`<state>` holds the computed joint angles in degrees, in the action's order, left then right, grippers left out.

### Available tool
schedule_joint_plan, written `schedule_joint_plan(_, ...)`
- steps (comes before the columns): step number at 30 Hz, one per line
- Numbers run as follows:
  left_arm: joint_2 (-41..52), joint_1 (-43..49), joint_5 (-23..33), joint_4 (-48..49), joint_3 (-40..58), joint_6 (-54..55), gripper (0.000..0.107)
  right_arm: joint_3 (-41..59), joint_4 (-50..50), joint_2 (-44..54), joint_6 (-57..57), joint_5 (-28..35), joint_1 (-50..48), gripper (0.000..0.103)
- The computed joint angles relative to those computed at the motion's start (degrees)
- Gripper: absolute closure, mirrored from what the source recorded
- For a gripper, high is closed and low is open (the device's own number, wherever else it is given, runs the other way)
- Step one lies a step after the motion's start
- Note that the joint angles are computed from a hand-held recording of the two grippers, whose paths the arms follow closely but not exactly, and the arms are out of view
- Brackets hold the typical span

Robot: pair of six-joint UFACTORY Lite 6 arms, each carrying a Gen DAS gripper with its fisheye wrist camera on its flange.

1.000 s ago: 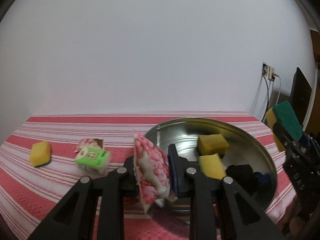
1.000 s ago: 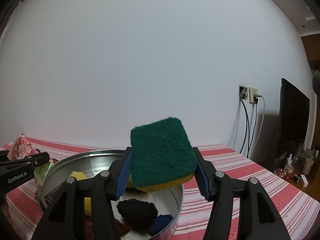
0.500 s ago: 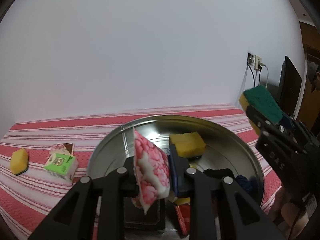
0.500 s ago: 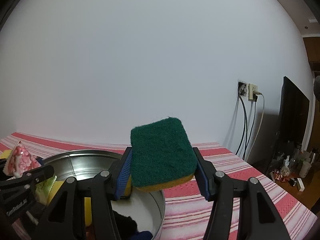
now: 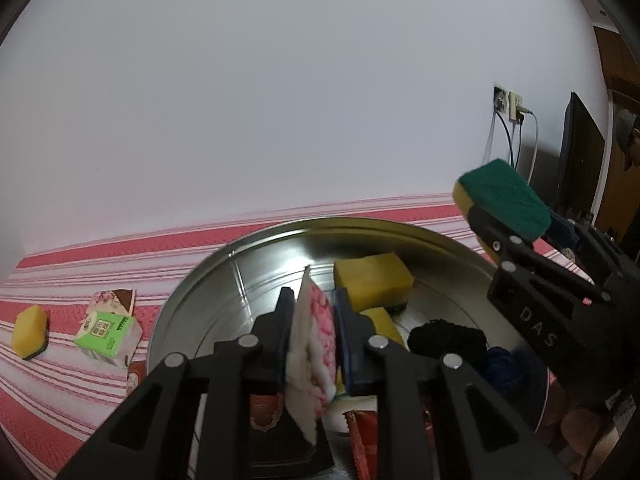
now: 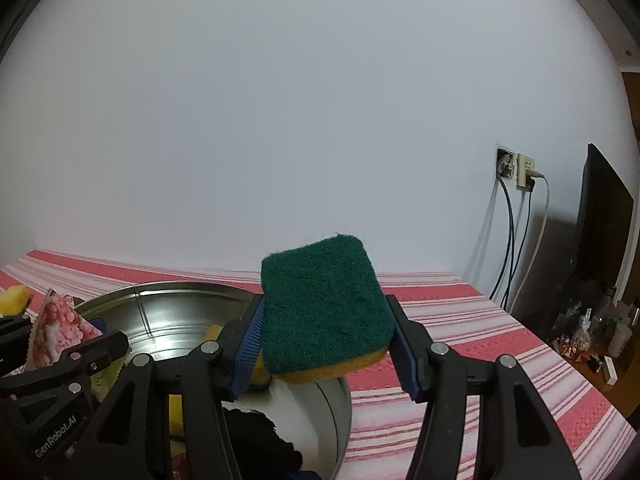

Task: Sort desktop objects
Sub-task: 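Carry the pink packet and green-scrub sponge over the silver tin with both grippers, then open both grippers to drop the pink packet and green-scrub sponge into the tin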

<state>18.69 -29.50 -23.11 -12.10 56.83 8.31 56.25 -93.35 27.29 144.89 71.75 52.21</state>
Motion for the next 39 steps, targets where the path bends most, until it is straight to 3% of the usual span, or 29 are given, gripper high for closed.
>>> schedule_joint_plan(6,1.48,0.08,1.16,-3.23,1.28,2.36,0.087,0.71,-1.91,0.78,-0.57,-3.78,-1.48,0.042)
schedule_joint_plan(8,1.52,0.3,1.89,-2.88,1.66,1.47,0.081,-0.02,-2.7,0.13,0.38,-5.94,-2.55,0.034)
schedule_joint_plan(10,0.17,0.04,-0.06,-4.15,0.06,1.88,0.037,-0.77,-3.18,-0.39,1.5,-6.78,-3.02,0.015)
schedule_joint_plan(13,-1.93,-2.21,-8.04,-12.85,-3.79,8.51,0.007,-1.25,-2.67,-0.02,2.83,-4.43,-1.66,0.012)
schedule_joint_plan(14,-2.0,-2.96,-9.92,-15.81,-4.23,11.08,0.005,-1.63,-2.62,-0.09,3.58,-3.82,-1.35,0.012)
schedule_joint_plan(26,-1.46,-3.37,-17.88,-17.83,-6.0,12.12,0.005,-2.71,3.78,1.33,11.17,7.57,5.99,0.012)
schedule_joint_plan(33,-1.48,-0.13,-13.46,-14.28,-4.98,6.02,0.005,-1.38,5.31,2.58,12.32,7.33,6.22,0.012)
schedule_joint_plan(39,-1.66,-0.19,-13.73,-14.41,-5.36,5.9,0.005,-2.59,5.8,1.52,13.21,7.92,6.47,0.012)
